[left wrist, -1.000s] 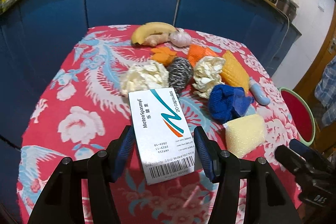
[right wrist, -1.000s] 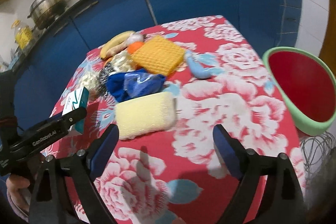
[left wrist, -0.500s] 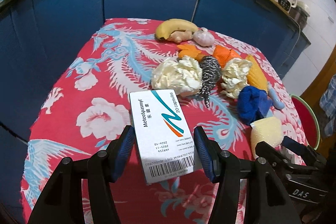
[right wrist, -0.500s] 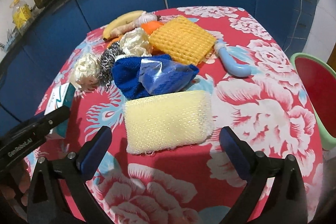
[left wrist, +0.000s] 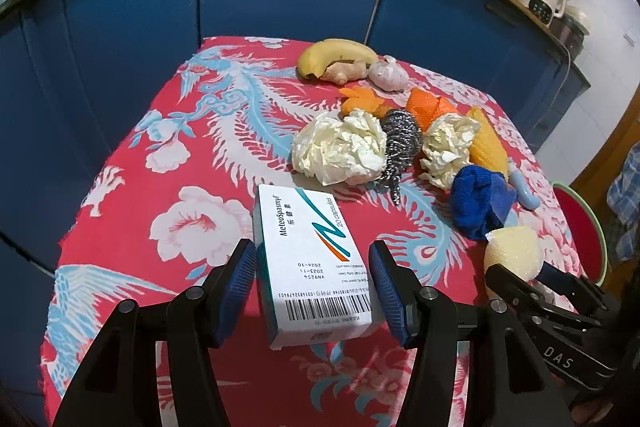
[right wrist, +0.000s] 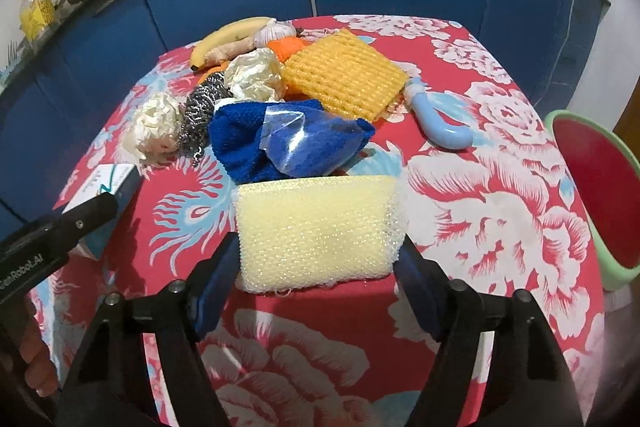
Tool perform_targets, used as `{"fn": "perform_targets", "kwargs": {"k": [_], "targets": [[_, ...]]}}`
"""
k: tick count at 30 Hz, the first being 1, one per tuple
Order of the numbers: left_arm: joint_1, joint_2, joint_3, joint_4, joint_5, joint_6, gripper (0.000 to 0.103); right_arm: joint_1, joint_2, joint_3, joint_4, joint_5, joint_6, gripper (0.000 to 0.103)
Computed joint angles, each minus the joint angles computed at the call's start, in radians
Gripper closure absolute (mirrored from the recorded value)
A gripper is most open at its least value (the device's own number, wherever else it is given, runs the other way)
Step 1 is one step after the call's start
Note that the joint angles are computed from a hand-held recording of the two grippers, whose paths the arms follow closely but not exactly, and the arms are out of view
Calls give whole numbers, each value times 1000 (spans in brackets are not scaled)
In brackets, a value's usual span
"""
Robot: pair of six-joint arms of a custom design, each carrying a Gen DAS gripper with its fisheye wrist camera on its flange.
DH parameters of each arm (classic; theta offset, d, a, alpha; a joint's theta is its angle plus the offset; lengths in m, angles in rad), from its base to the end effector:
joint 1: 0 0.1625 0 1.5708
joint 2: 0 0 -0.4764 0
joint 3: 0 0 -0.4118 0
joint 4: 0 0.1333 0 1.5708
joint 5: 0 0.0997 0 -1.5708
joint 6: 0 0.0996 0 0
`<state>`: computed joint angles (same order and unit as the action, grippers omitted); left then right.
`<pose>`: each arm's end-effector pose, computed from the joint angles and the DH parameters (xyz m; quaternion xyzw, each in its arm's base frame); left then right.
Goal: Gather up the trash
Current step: 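Grasp the pale yellow sponge with the right tool while the left tool grasps the white medicine box, then carry the sponge and box over the red bucket and open both tools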
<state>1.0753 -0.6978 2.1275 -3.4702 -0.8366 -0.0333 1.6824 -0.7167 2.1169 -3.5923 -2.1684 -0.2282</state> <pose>-0.0833 -0.5748 0.0401 0.1266 0.9027 -0.3009 0.2802 0.1389 -0.5460 0.0607 0.0652 -0.9121 0.2753 0.2968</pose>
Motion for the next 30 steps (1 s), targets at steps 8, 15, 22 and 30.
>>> {"fn": "perform_targets", "kwargs": {"k": [8,15,22,30], "targets": [[-18,0,10,-11,-6,12,47,4,-39,52,-64,24,3,26],[-32,-2,14,16,-24,9,48,-1,-79,97,-111,46,7,26],[-64,-1,21,10,-42,22,50,-11,-123,141,-172,53,-1,26],[-73,7,-19,121,-146,-9,79,-43,-176,184,-223,56,12,26]]}}
